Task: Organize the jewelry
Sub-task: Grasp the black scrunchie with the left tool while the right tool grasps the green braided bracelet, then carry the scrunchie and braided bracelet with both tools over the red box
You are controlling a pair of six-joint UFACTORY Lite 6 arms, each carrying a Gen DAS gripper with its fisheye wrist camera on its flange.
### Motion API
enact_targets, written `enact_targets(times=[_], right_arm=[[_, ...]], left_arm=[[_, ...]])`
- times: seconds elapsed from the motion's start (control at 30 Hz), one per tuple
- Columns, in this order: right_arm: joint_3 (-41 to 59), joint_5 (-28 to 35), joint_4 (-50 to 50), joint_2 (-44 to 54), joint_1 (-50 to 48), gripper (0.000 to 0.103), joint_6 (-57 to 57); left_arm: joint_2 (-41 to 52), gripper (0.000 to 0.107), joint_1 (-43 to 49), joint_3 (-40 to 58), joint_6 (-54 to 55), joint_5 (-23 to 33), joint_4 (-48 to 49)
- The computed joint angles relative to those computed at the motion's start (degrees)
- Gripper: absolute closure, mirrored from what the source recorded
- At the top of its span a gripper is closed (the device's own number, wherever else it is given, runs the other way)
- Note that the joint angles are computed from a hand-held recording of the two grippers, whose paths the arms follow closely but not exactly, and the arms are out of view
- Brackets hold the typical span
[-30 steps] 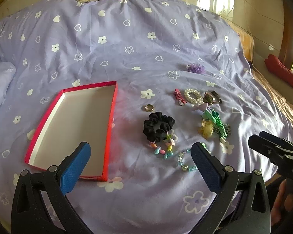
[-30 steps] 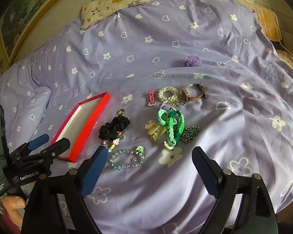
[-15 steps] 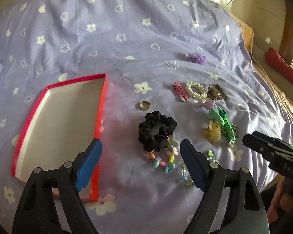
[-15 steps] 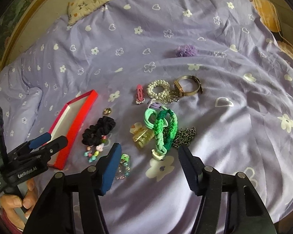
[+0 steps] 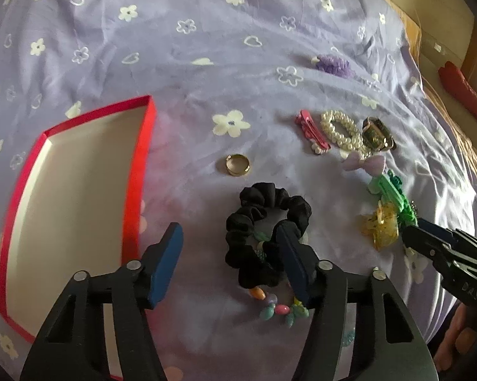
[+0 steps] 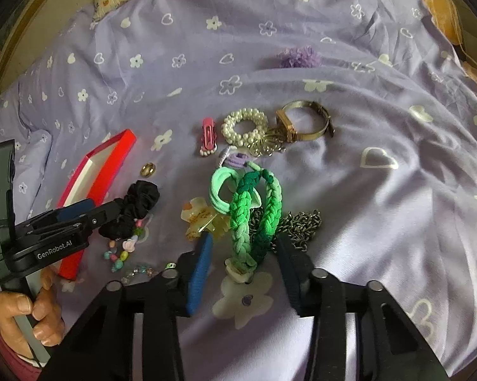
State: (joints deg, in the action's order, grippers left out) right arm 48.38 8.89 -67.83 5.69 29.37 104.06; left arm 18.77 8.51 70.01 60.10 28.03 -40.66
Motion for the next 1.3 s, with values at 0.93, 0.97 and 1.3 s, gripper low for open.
enact_targets(times=[0.93, 0.97, 1.3], right_arm=[[9.7, 6.5, 4.2, -2.3, 13.4, 0.092, -3.5], [10.7, 6.6, 4.4, -1.5, 14.1, 0.092, -3.7], [29.9, 5.1, 20.6, 14.1, 19.3, 0.092, -21.9]], left_arm=[[-7.5, 0.099, 21.4, 2.6, 12.0, 24.5, -11.1], [-7.4, 0.099, 22.4, 2.9, 12.1, 25.0, -11.3], [1.1, 0.099, 32.9, 13.2, 11.7, 29.3, -11.5]])
